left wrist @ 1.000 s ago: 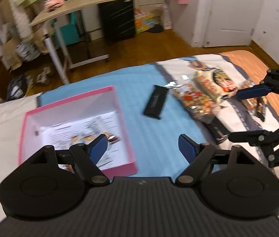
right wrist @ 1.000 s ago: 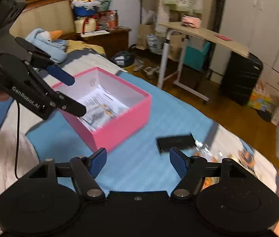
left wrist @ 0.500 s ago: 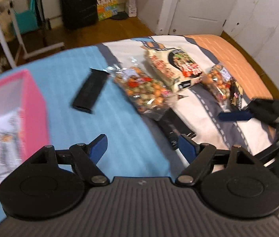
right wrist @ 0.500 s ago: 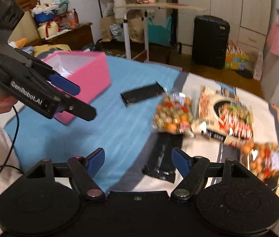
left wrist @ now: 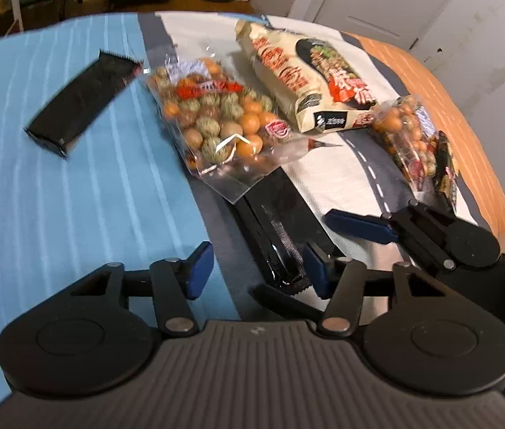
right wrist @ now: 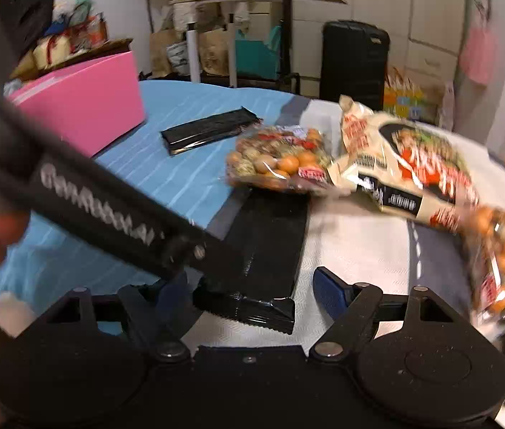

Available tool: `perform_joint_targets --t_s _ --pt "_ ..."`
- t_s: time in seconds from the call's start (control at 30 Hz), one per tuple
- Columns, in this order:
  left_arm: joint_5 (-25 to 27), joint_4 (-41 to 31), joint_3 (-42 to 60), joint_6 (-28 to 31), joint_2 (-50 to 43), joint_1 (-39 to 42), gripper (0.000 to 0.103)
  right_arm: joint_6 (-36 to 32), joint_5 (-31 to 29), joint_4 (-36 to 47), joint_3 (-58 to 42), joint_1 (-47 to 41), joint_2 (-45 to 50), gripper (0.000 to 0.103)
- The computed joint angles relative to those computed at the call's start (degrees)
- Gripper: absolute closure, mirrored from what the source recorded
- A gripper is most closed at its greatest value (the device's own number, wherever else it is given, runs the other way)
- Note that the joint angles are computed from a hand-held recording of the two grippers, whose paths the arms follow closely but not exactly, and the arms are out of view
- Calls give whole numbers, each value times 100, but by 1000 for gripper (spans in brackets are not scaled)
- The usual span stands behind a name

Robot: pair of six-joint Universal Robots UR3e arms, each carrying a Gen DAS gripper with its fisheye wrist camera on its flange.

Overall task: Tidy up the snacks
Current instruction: 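Move both grippers to the black-wrapped bar on the bed, then grasp the black-wrapped bar with both grippers together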

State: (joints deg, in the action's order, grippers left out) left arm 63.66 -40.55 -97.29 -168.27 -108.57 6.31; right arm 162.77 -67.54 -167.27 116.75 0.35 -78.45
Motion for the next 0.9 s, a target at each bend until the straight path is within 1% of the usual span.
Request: perform_joint_targets --t_s 0.03,0.1,0.13,0.23,0.3,0.4,0.47,0.53,0.6,0.77,0.9 --pt "-74 137 -83 -83 -42 22 55 -17 168 56 1 -72 23 31" --pt "-302 425 -295 -203 -82 84 64 -83 221 -44 72 -81 36 32" --pt "-393 512 -379 -210 -85 104 66 -86 242 -50 60 -91 72 32" --pt "-372 736 -476 -300 -104 23 66 106 265 -197 44 -87 177 31" --pt "-250 878 -444 -475 -158 -51 66 155 190 -307 -2 -20 284 30" --pt "-371 774 -314 -695 -253 -31 66 148 -183 -665 2 236 437 30" --pt "-323 733 -272 -787 -244 -73 66 261 -318 -756 58 323 390 32" --pt "-241 605 -257 -724 -143 -126 66 340 -465 -666 86 410 265 34" --pt "-216 253 -188 -584 -21 -148 65 343 -535 -421 106 453 76 35" --pt "-230 -464 -280 -260 431 -125 64 432 -647 545 115 534 -589 35" --pt "-110 -1057 -276 -92 792 -180 64 422 -633 1081 232 551 -1059 36"
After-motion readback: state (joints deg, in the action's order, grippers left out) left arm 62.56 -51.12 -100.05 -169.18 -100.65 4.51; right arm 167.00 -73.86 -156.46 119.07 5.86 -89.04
